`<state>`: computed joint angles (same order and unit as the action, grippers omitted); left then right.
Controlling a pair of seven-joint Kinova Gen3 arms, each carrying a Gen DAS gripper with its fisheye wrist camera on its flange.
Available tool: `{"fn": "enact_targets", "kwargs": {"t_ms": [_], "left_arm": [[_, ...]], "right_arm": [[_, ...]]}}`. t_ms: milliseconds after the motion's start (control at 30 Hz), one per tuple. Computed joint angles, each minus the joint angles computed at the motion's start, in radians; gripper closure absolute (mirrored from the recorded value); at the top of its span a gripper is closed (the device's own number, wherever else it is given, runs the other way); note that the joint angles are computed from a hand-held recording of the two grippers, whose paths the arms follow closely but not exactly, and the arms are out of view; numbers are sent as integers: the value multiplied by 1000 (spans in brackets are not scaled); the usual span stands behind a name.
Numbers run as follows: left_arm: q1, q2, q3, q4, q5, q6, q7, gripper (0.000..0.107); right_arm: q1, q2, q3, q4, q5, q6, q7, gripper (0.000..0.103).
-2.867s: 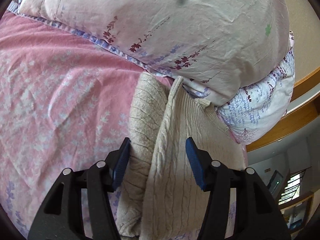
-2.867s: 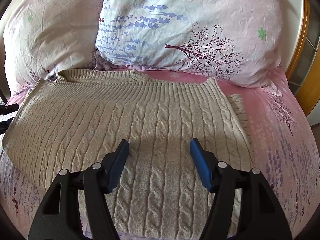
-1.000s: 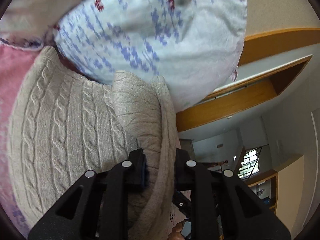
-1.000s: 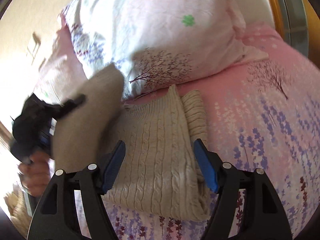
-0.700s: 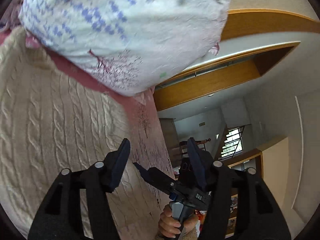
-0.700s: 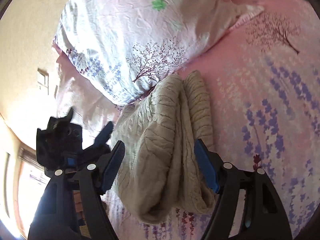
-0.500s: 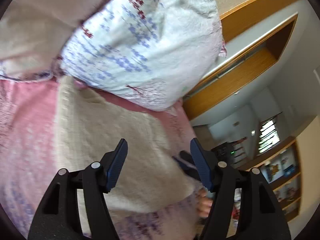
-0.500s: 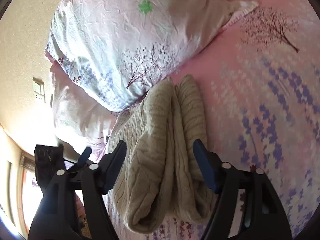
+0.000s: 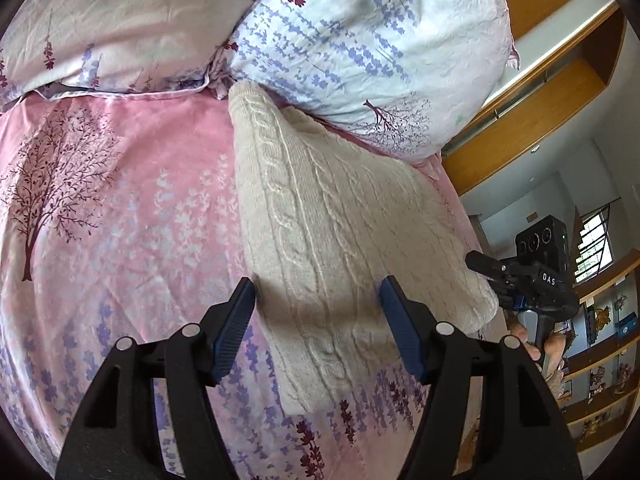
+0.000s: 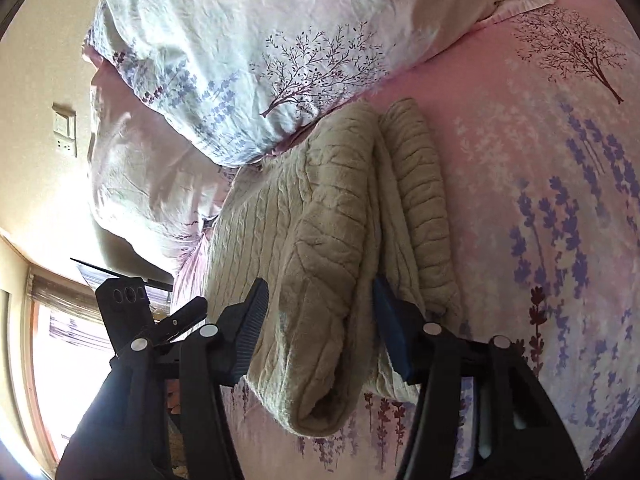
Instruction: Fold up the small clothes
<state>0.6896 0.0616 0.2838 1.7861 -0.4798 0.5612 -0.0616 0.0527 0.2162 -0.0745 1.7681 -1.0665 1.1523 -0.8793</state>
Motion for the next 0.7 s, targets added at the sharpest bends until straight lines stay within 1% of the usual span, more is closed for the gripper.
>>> {"fn": "enact_targets", "kwargs": {"t_ms": [67, 133, 200, 233, 267, 300, 333, 367, 400, 433, 467, 500, 533, 567, 633, 667, 700], "left_arm": [[3, 11, 2, -10, 4, 13, -6, 42], [-5, 10, -5, 4, 34, -15, -25, 42], [-8, 15, -7, 4, 60, -27, -43, 42], [-12, 14, -10, 9, 77, -39, -53, 42], [-14, 15, -13, 11, 86, -45, -56, 42], [-14, 14, -15, 14, 90, -52, -57, 42], [-13, 12, -18, 17, 88, -54, -56, 41], [-12, 11, -19, 17, 85, -55, -52, 40], [-13, 10, -20, 18, 85, -58, -51, 40], [-14, 8, -21, 19, 87, -63, -52, 38], [-17, 11, -21, 16, 88, -70, -56, 38], [-13, 8, -29, 21, 92, -82, -64, 37], [-27, 9, -19, 19, 112, -91, -87, 36], [-37, 7, -16, 19, 144, -101, -122, 35], [-40, 7, -16, 24, 164, -126, -149, 35], [-37, 12, -16, 18, 165, -122, -157, 35], [-33, 18, -16, 9, 165, -110, -163, 35]], "right_arm": [[0, 33, -3, -20, 6, 29, -23, 49], [0, 42, -10, -25, -1, 25, -19, 50], [1, 53, -18, -25, -29, 5, -4, 50], [-1, 57, -23, -23, -44, -15, 2, 55], [-5, 59, -32, -24, -46, -46, -3, 64], [-19, 62, -22, -23, -55, -66, 0, 69], [-17, 63, -31, -12, -72, -94, 19, 82], [-30, 52, -26, 9, -95, -134, 55, 84], [-59, 26, -3, 31, -113, -175, 96, 85], [-89, -17, 21, 53, -120, -216, 136, 86], [-103, -63, 26, 69, -126, -256, 177, 86], [-98, -108, 13, 97, -147, -297, 218, 86], [-75, -147, -16, 124, -176, -337, 258, 86], [-63, -174, -28, 141, -191, -362, 287, 86], [-81, -202, -11, 160, -173, -420, 296, 86], [-96, -188, 10, 161, -143, -432, 275, 86], [-127, -156, 50, 154, -110, -428, 239, 86]]}}
